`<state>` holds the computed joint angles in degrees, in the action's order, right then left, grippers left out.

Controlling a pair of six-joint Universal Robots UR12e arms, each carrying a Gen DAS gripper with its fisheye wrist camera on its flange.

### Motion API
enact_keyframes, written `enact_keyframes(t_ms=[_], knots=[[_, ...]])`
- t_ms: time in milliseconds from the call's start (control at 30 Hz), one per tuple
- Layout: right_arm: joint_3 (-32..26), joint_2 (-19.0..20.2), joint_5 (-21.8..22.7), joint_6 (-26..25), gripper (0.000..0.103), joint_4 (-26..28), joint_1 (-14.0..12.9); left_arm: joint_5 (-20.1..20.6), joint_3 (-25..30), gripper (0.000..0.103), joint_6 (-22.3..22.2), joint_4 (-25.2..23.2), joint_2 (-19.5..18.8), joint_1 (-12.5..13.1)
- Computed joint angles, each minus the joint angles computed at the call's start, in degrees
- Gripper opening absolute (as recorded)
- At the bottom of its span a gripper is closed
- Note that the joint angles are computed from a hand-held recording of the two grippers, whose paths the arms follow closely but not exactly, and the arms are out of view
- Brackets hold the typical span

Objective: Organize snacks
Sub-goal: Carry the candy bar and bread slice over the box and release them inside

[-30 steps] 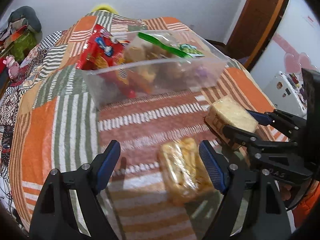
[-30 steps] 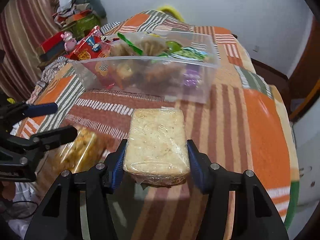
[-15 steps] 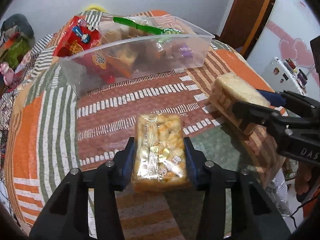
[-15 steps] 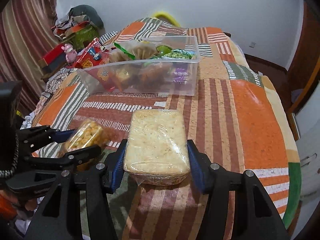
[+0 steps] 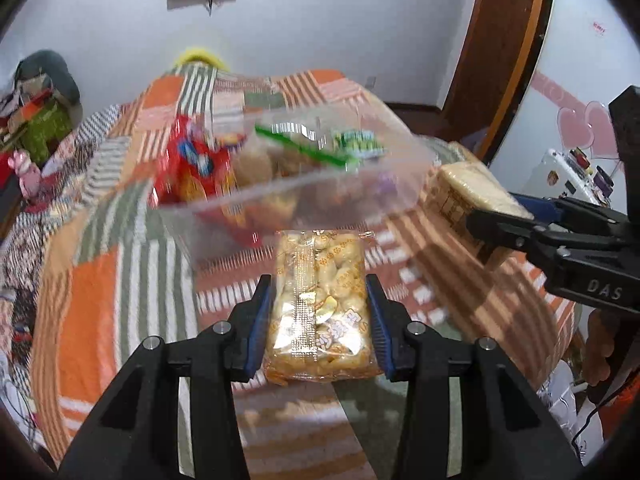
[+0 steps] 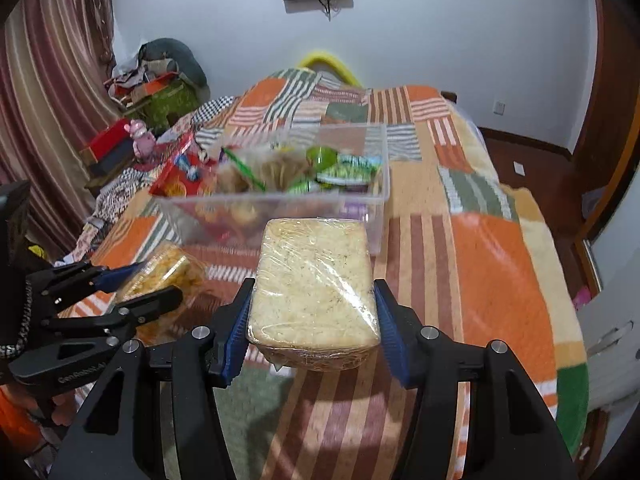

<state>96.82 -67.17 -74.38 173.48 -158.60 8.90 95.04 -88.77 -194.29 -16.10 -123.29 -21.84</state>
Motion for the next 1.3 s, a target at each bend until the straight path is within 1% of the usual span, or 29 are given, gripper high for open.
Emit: enact_keyframes(t_ms=[100,400,700,833,1033,1167,1300], knots=[[-1.3,0.6,0.1,0.0,0.053,-0.6,0.1,0.8,1.1,0.044,0.5,0.8,-0.1,0.3],[-5.4,3.1,0.3,0.6,0.053,-3.6,0.6,1.7,5.0,0.044,1.3,3.4,-1.4,1.5],[-9.3,6.1,-1.2,1.3,0.053,-4.1,0.9,1.8,10.1,0.044,2.5,2.0,-4.5,2.5],[-11.3,7.8,-1.9,1.6,0.053,-3.0,1.1,1.8,12.2,0.044,1.6,1.1,-6.0,3.0],[-14.5,10.3,-2.1,1.2,0.053,0.3,1.5,1.5,15.2,0.044,0.7,-1.2,-8.1,3.7],[-16.3,11.6,-0.5,2.1,0.053,3.2,1.4,1.0,16.4,0.044,-0.8,-2.7,-9.1,4.1],[-17.0,12.3,-1.2,2.0,0.053,4.1,1.6,1.4,17.0,0.044,-1.1,-3.0,-9.7,4.1]])
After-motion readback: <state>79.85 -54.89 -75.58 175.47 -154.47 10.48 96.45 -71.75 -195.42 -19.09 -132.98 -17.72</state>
